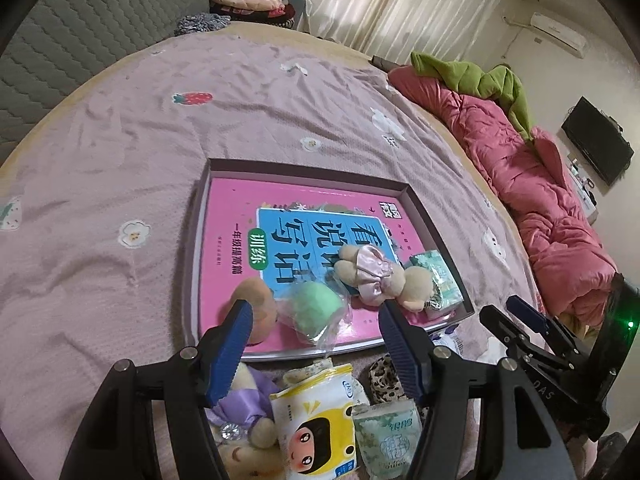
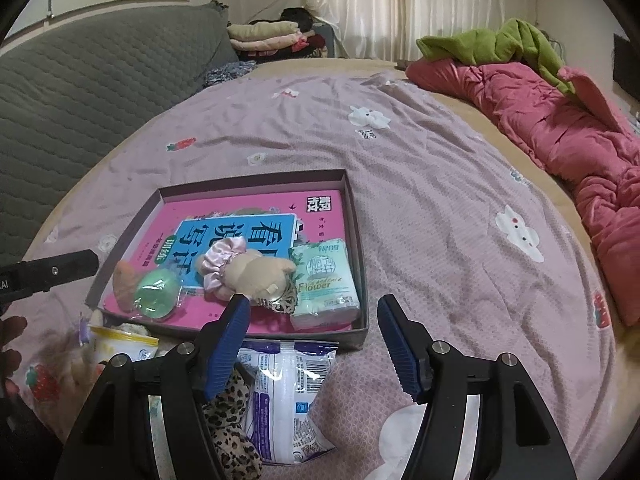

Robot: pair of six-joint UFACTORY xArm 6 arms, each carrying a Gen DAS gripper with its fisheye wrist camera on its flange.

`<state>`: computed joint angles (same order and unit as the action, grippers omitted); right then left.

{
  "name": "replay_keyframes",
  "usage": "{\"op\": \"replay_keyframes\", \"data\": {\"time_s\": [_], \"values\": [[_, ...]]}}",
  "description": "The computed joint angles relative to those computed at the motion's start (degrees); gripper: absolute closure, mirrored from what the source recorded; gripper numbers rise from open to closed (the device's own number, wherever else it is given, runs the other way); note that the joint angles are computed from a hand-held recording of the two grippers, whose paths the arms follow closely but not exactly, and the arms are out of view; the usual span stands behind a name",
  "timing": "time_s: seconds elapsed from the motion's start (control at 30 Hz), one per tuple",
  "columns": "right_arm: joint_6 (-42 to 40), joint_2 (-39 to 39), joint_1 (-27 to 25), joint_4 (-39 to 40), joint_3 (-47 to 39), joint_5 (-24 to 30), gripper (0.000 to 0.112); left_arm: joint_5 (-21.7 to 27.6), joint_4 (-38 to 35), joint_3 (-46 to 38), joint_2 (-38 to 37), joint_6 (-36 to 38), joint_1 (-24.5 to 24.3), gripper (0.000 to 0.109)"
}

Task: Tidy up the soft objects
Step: 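Withdraw both tools from the tray toward the pile of items beside it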

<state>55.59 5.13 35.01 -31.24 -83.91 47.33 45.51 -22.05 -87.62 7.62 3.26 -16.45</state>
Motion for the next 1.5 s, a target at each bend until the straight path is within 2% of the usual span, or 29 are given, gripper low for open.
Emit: {"op": "replay_keyframes", "data": {"time_s": [0.8, 1.5], "values": [[2.1, -4.1, 2.5, -3.7, 1.3, 1.9, 0.044, -1.6, 1.6, 6.5, -7.4, -2.1, 3.2, 0.043], [1.2, -7.2, 6.7, -4.6, 3.3, 3.4, 0.044, -0.4, 3.8, 14.5, -14.8, -1.9, 4.5, 0.043]]}}
